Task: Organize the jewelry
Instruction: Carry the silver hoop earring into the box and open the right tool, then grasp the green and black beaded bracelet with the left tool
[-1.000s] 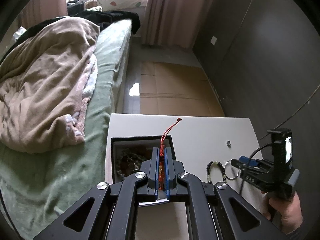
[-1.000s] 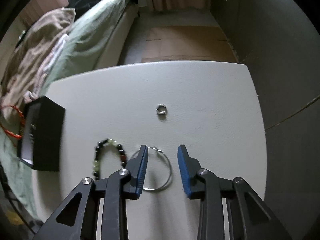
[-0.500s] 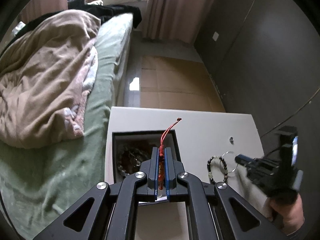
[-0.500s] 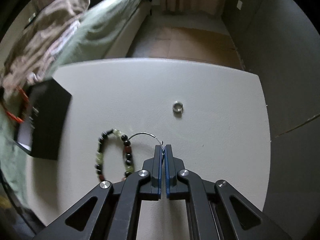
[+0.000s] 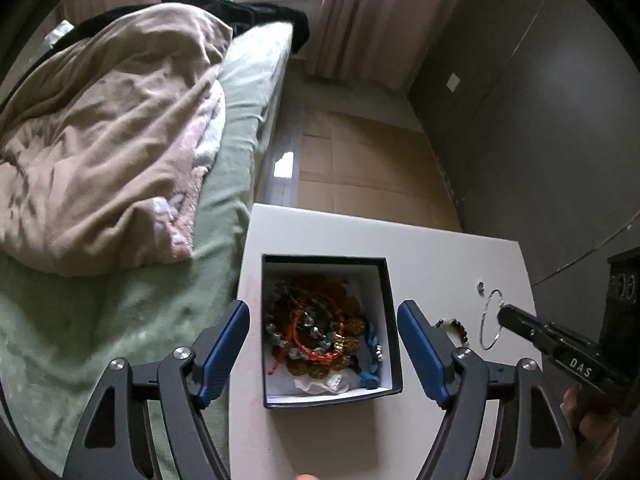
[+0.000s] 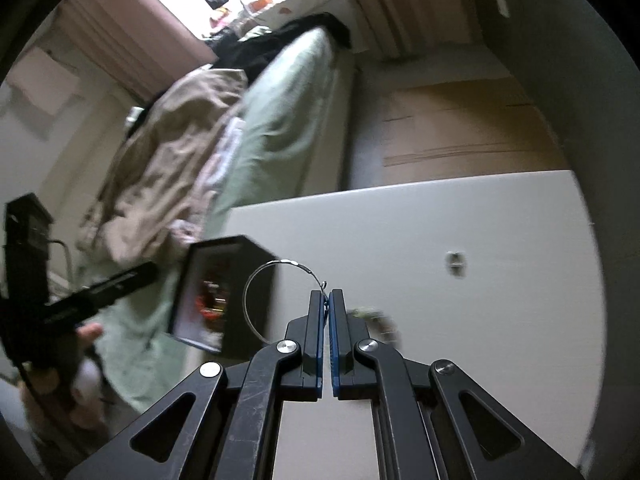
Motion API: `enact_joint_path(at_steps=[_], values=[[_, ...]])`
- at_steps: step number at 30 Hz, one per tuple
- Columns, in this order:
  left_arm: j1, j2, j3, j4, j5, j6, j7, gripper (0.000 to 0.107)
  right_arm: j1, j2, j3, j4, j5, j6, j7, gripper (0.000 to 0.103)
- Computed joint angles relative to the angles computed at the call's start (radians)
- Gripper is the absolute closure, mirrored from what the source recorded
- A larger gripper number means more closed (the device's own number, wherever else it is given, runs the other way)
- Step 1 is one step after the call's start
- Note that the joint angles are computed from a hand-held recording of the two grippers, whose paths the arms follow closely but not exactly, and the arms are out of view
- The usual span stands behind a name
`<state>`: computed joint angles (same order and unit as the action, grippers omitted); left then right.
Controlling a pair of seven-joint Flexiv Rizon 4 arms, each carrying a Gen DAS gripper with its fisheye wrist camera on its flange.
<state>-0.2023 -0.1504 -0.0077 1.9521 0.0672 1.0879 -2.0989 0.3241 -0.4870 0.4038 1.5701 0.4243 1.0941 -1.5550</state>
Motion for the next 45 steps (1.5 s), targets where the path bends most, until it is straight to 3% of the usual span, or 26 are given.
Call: enact_joint_path(at_steps=[9, 13, 14, 16, 17, 18, 20, 23, 27, 32, 40, 45], values=[[0.015, 0.067, 0.016, 0.044, 0.067, 0.007, -0.033, 0.030, 0.012, -0.067, 0.077, -0.109, 0.122, -0.031, -0.070, 0.099], [0.032, 0.098, 0.017, 0.068, 0.100, 0.019, -0.044, 0.030, 0.030, -0.113, 0.109, -0.163, 0.171, 0.011, -0.135, 0.097], [0.036, 0.104, 0.017, 0.072, 0.113, 0.018, -0.052, 0.030, 0.042, -0.116, 0.103, -0.167, 0.163, 0.012, -0.136, 0.092], [0.045, 0.120, 0.020, 0.083, 0.144, 0.028, -0.079, 0.030, 0.066, -0.116, 0.075, -0.171, 0.127, -0.024, -0.094, 0.034], [0.050, 0.127, 0.020, 0.090, 0.158, 0.037, -0.093, 0.030, 0.065, -0.115, 0.072, -0.167, 0.129, -0.022, -0.086, 0.023], [0.054, 0.136, 0.021, 0.096, 0.184, 0.049, -0.117, 0.030, 0.063, -0.110, 0.068, -0.159, 0.132, -0.016, -0.074, 0.019], [0.063, 0.151, 0.017, 0.092, 0.267, 0.057, -0.186, 0.030, 0.042, -0.100, 0.071, -0.150, 0.147, -0.024, -0.063, 0.019], [0.071, 0.158, 0.004, 0.092, 0.300, 0.074, -0.200, 0.030, 0.024, -0.068, 0.061, -0.119, 0.153, -0.007, -0.057, 0.017], [0.068, 0.147, -0.013, 0.082, 0.316, 0.093, -0.193, 0.030, -0.001, -0.031, 0.051, -0.079, 0.166, -0.003, -0.043, 0.000], [0.048, 0.125, -0.023, 0.069, 0.297, 0.125, -0.178, 0.030, 0.008, 0.032, -0.004, 0.007, 0.107, 0.019, 0.018, 0.000], [-0.026, 0.061, -0.041, -0.011, 0.323, 0.081, -0.153, 0.030, 0.006, 0.114, -0.049, 0.115, -0.002, 0.016, 0.063, 0.000], [-0.061, -0.003, -0.051, -0.044, 0.209, 0.060, -0.061, 0.030, 0.011, 0.148, -0.089, 0.176, -0.073, 0.036, 0.141, 0.000]])
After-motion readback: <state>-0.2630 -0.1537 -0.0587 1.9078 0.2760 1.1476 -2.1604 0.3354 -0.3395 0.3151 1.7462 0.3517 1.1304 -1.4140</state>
